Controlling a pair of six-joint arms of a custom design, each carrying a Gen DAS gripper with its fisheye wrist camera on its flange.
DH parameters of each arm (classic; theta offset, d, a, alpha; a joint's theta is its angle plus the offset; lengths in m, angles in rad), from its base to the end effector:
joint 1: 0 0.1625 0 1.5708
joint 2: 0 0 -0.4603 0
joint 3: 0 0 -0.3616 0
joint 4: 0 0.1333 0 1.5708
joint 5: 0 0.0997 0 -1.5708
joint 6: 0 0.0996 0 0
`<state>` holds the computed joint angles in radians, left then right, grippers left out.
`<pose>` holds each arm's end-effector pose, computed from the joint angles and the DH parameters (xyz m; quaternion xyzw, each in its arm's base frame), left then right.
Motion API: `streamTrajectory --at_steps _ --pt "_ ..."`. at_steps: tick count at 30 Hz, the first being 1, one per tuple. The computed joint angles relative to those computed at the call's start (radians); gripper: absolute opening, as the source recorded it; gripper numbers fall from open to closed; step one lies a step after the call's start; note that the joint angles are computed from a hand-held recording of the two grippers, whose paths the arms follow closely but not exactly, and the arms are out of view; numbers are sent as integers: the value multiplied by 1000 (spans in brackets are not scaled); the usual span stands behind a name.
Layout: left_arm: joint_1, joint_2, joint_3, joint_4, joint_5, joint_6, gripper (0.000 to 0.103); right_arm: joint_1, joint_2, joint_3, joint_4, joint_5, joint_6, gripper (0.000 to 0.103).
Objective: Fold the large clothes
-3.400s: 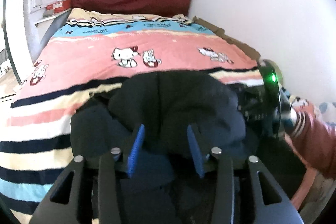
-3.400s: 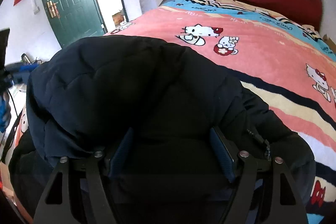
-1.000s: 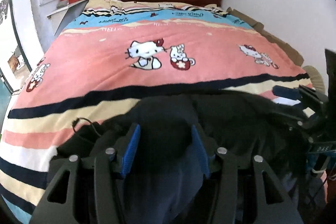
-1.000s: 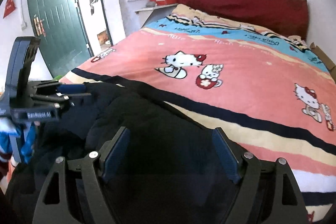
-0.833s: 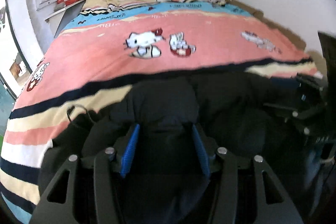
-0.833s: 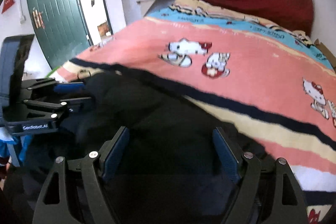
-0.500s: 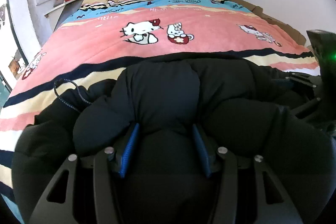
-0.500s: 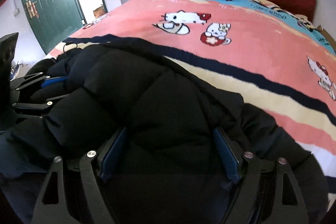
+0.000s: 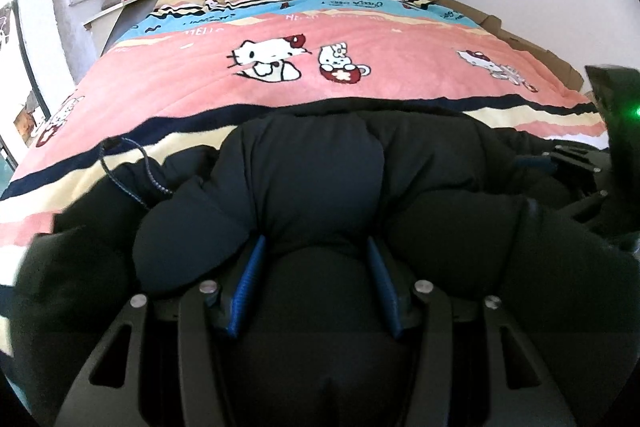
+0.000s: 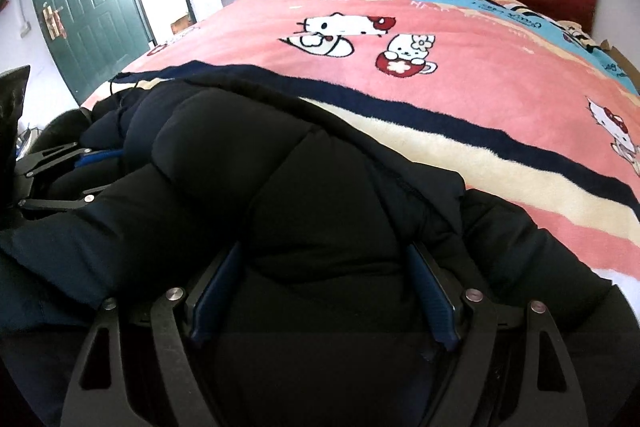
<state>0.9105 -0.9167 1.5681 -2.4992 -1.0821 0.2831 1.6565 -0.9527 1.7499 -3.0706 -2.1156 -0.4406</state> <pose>-0.2795 -0.6535 0.2512 0.4069 0.8712 -0.1765 0.2102 0.1371 -0.6411 0.2784 0.1458 -0.8973 0.2816 0.3072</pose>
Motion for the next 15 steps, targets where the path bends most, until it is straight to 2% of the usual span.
streamTrajectory --at_steps 4,8,12,15 --pt "-19 -72 -1 59 -45 -66 49 46 -48 41 -29 -27 15 80" --pt "-45 -138 23 100 -113 -99 50 88 -116 101 -48 6 19 80" --pt "-76 -172 72 148 -118 -115 50 124 -158 145 0 23 40 80" --pt "-87 -193 135 150 -96 -133 50 124 -170 178 29 25 69 80"
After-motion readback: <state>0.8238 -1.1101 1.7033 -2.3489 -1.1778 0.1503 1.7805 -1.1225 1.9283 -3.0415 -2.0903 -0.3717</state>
